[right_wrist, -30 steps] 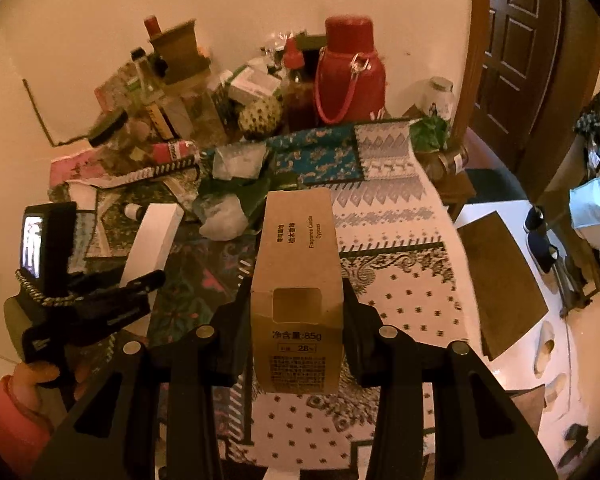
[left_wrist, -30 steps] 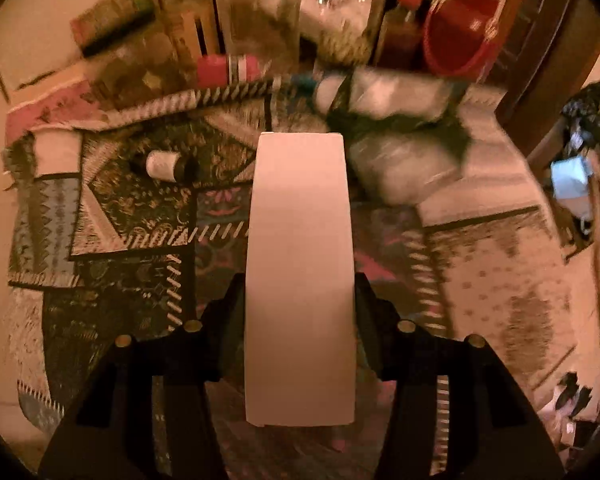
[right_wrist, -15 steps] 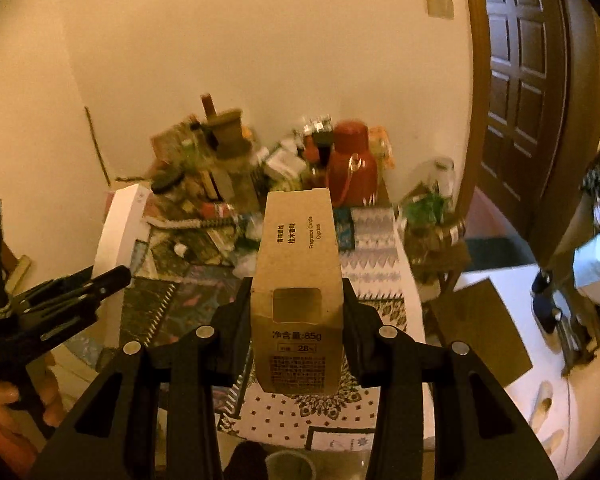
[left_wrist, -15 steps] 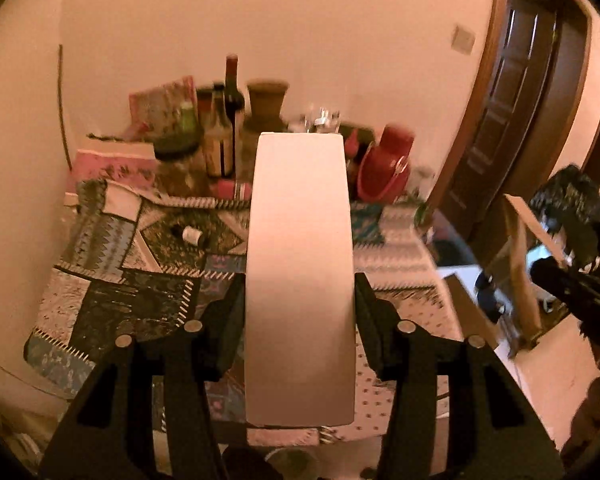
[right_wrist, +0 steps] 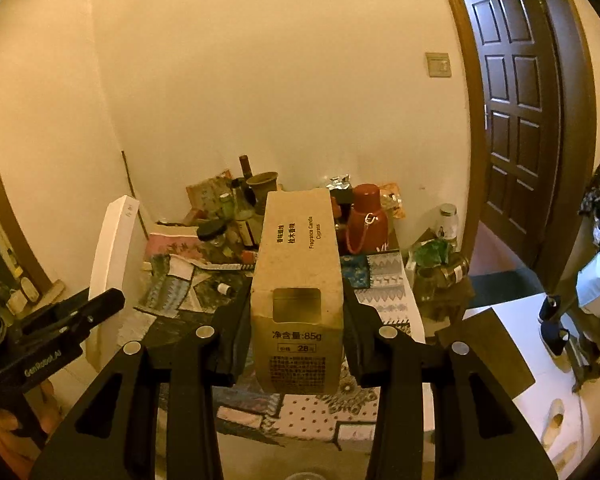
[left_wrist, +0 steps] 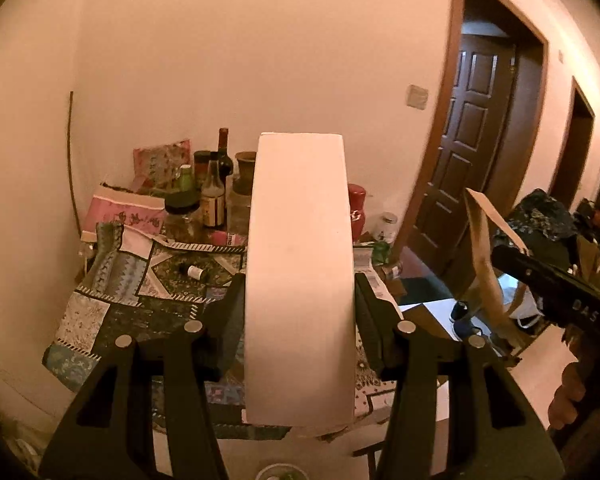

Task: Collect trash
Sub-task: 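Lift the white strip and brown box off the table with both tools, then carry the white strip and brown box down toward the white floor bin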

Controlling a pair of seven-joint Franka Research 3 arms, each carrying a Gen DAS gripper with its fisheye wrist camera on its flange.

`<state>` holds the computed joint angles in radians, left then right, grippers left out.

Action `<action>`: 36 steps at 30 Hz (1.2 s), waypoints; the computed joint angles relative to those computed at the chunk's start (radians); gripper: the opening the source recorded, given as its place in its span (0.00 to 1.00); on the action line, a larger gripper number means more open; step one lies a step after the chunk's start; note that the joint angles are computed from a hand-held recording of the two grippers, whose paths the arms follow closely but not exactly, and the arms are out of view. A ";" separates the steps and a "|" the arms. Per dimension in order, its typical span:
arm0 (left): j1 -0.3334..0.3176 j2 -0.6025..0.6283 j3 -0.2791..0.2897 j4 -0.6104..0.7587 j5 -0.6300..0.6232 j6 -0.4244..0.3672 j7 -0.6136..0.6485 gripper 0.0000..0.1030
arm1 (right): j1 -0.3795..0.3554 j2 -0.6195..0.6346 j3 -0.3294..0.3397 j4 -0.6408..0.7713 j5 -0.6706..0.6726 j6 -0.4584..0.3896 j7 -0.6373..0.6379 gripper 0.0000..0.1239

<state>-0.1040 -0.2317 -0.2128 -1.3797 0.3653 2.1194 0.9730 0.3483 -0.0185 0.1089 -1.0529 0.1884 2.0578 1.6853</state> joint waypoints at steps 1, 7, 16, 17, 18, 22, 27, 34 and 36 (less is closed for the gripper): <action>-0.004 -0.023 0.004 -0.022 -0.010 0.006 0.009 0.49 | 0.006 -0.022 0.007 -0.026 -0.012 0.005 0.016 0.29; -0.029 -0.190 0.041 -0.186 -0.105 0.029 0.087 0.49 | 0.019 -0.170 0.059 -0.185 -0.094 0.021 0.116 0.29; -0.062 -0.471 0.075 -0.386 -0.197 -0.045 0.167 0.49 | 0.008 -0.356 0.150 -0.338 -0.134 -0.026 0.260 0.29; -0.068 -0.495 0.080 -0.403 -0.206 -0.051 0.172 0.49 | 0.006 -0.368 0.158 -0.345 -0.134 -0.036 0.272 0.29; -0.075 -0.524 0.084 -0.421 -0.216 -0.062 0.176 0.49 | 0.003 -0.384 0.167 -0.356 -0.134 -0.050 0.288 0.29; -0.094 -0.601 0.089 -0.466 -0.242 -0.114 0.189 0.49 | -0.005 -0.422 0.192 -0.370 -0.132 -0.105 0.321 0.29; -0.115 -0.644 0.091 -0.497 -0.277 -0.182 0.188 0.49 | -0.013 -0.458 0.210 -0.385 -0.125 -0.165 0.344 0.29; -0.140 -0.675 0.094 -0.565 -0.320 -0.229 0.164 0.49 | -0.015 -0.504 0.206 -0.455 -0.093 -0.236 0.348 0.29; -0.147 -0.679 0.095 -0.599 -0.329 -0.234 0.159 0.49 | -0.014 -0.521 0.198 -0.497 -0.078 -0.246 0.346 0.29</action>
<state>-0.2506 -0.9106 -0.1182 -1.9782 0.0366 1.8856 1.1319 0.3348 -0.5392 0.3066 -1.5501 0.1102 1.8123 2.0309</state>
